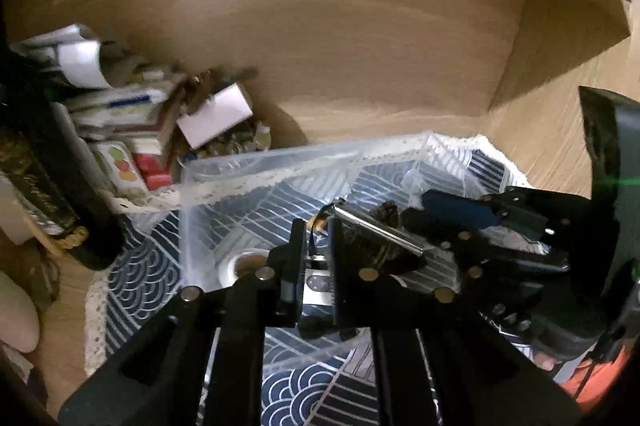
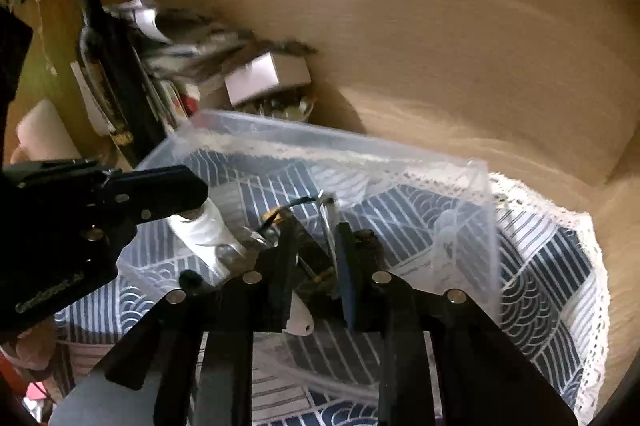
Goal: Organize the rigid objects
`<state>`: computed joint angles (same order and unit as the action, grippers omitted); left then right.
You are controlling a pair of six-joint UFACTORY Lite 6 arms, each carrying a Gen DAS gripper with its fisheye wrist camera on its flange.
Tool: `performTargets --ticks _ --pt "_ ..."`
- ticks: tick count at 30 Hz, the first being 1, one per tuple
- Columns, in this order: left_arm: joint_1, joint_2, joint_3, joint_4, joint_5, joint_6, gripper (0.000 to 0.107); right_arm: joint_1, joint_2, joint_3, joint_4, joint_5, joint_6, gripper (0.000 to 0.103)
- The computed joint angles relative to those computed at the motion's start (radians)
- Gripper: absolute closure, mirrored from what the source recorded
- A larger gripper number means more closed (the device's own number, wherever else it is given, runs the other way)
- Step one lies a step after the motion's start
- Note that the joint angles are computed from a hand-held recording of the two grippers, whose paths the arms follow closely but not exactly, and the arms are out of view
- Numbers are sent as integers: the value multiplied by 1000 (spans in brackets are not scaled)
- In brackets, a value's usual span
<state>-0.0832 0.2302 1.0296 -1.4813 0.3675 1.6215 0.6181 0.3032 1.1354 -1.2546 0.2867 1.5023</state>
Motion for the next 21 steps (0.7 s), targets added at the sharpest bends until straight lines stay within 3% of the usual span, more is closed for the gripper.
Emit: performTargets --ticks 7,12,17,21 --pt "73 -295 -193 -59 47 65 81 115 -236 -135 -147 131 164 75" --pt "148 -562 -348 -38 114 43 60 263 -440 -261 -227 286 292 51" --pt "262 -808 -468 59 243 -50 45 498 -571 -326 -218 539 360 26" --pt "364 -986 -551 105 342 -91 30 646 -600 -333 -201 694 387 17"
